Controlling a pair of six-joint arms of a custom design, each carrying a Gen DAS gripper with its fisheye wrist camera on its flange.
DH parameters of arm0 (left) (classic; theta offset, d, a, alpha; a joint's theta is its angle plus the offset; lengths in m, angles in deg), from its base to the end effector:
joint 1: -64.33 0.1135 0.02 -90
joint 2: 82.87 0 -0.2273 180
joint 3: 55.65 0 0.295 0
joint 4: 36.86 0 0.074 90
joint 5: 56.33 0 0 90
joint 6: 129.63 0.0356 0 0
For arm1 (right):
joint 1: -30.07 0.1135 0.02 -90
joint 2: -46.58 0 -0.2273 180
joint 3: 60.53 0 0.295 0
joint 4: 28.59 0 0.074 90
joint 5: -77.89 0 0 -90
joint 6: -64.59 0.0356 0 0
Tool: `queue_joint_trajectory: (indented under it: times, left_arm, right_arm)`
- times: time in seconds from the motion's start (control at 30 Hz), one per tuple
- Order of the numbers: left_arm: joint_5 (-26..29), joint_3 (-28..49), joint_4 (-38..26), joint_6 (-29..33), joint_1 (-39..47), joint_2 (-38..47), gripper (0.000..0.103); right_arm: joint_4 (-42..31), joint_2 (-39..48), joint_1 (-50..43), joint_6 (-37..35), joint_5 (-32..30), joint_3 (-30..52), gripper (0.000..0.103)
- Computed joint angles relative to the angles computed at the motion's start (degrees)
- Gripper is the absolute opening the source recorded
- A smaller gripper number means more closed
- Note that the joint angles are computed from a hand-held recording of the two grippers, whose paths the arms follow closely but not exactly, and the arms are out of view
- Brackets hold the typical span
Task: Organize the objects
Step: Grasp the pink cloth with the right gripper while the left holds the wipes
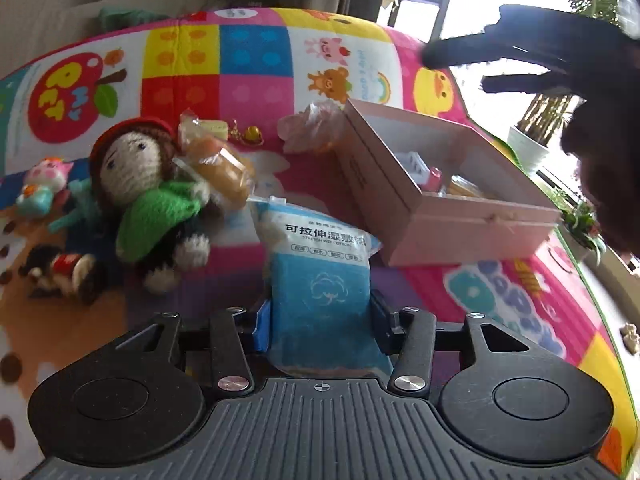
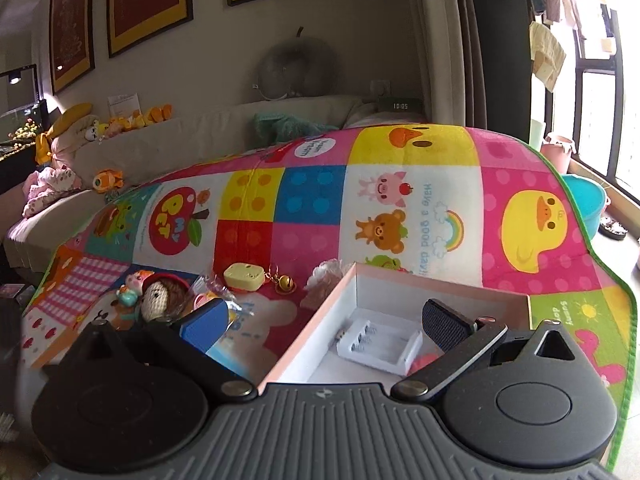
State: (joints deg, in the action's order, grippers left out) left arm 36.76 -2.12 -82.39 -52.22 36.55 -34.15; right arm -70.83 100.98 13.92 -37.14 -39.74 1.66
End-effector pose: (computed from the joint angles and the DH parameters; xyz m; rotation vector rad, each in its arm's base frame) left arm 0.2177 -0.1168 0.2376 0.3347 2.2931 -0.4254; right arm 0.2610 -0.0584 0.2786 -0.1896 2.0958 0.2333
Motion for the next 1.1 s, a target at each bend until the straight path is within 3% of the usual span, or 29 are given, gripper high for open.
queue_joint_trajectory:
  times: [0.1,0.17,0.33,0.43,0.5,0.63,0.8,1.1]
  left_arm:
    - [2.19,-7.63,-6.26,0.22,4.76,-15.65,0.052]
    - [4.30,-11.61,-8.69,0.15,9.92,-23.94,0.052]
    - [11.60,-17.86,-8.15,-1.20,19.66,-33.84,0.052]
    - [12.69,-18.65,-7.74,-1.63,20.24,-35.05,0.052]
    - [14.45,-19.08,-7.44,-2.15,21.43,-35.26,0.052]
    - [17.54,-19.61,-7.04,-3.15,23.49,-35.28,0.052]
    - [17.34,-19.83,-7.47,-3.01,23.35,-35.91,0.052]
    - [12.81,-18.95,-10.21,-3.64,19.27,-37.26,0.052]
  right_arm:
    - [0.97,14.79,10.18,0.93,11.30,11.04,0.101]
    - [1.01,24.59,15.71,1.28,18.40,18.46,0.092]
    - [-2.42,47.51,24.92,2.87,34.39,36.99,0.076]
    - [-7.27,59.20,26.89,4.35,43.26,47.92,0.049]
    - [-10.49,63.22,27.46,4.61,46.15,52.27,0.025]
    - [-8.85,55.86,27.67,3.99,42.46,44.45,0.015]
    - [-10.96,32.80,26.22,2.28,27.78,23.82,0.013]
    - [-28.95,-4.16,16.87,-1.50,7.51,-0.69,0.013]
